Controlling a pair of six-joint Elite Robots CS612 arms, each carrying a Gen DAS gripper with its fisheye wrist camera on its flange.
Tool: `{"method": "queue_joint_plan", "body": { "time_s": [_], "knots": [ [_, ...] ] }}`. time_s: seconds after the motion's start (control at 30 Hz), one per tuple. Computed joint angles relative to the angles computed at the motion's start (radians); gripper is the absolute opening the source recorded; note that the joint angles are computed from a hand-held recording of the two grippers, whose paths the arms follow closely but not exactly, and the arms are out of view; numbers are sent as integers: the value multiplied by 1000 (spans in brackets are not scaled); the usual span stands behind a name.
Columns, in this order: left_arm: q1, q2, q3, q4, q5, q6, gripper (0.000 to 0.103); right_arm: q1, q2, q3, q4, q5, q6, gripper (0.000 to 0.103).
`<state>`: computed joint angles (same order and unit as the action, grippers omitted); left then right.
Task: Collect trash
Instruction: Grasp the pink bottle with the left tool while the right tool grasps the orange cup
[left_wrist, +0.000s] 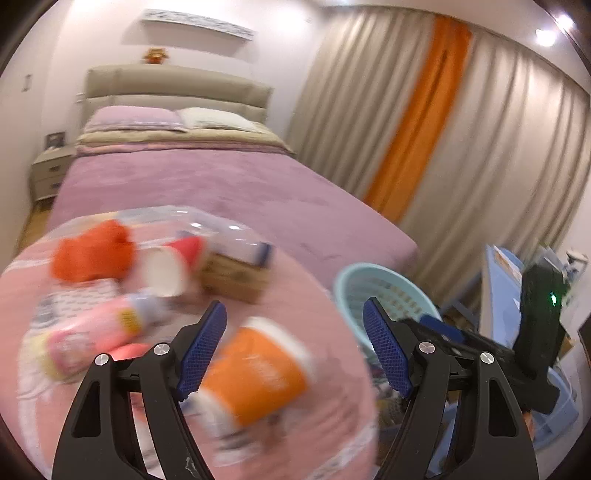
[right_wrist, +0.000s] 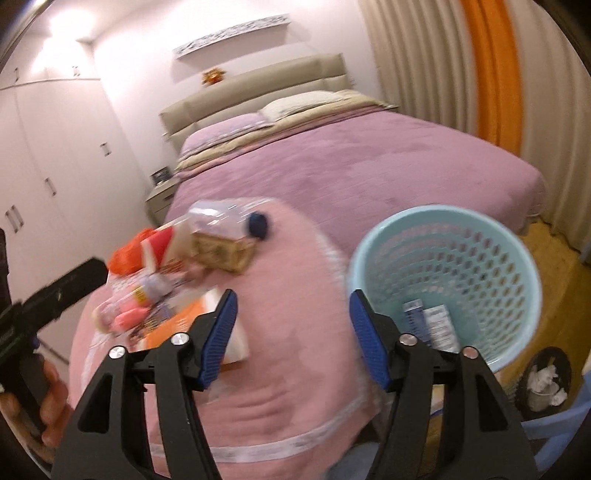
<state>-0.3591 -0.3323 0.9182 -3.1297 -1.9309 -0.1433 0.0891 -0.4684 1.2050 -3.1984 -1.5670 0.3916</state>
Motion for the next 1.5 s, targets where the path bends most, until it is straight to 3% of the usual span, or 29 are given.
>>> {"method": "queue_joint_plan", "body": {
  "time_s": [0.17,0.47,0.7,0.87,1.13,1.33,1.43,1.5],
  "knots": [
    [36,-11,29,-10,78,-19,75,27,24,-49,59,67,-5,68],
    [93,35,-50,110,158,-14,71,50,82,-157,245,164,72,72],
    [123,112,-204,299,71,61,69,38,132,-227,290,256,202,75],
    [122,121,-228,368,33,129,69,36,153,-280,314,243,228,77],
    [113,54,-108,430,-42,216,69,41,189,-386,413,185,171,77],
    [108,71,-148,457,-16,164,69,47,203,-414,470,212,128,76],
    [102,104,-215,516,3,133,70,53,189,-383,461,189,94,64],
    [102,119,-245,535,-7,115,70,54,177,-357,444,185,83,63]
  ]
}}
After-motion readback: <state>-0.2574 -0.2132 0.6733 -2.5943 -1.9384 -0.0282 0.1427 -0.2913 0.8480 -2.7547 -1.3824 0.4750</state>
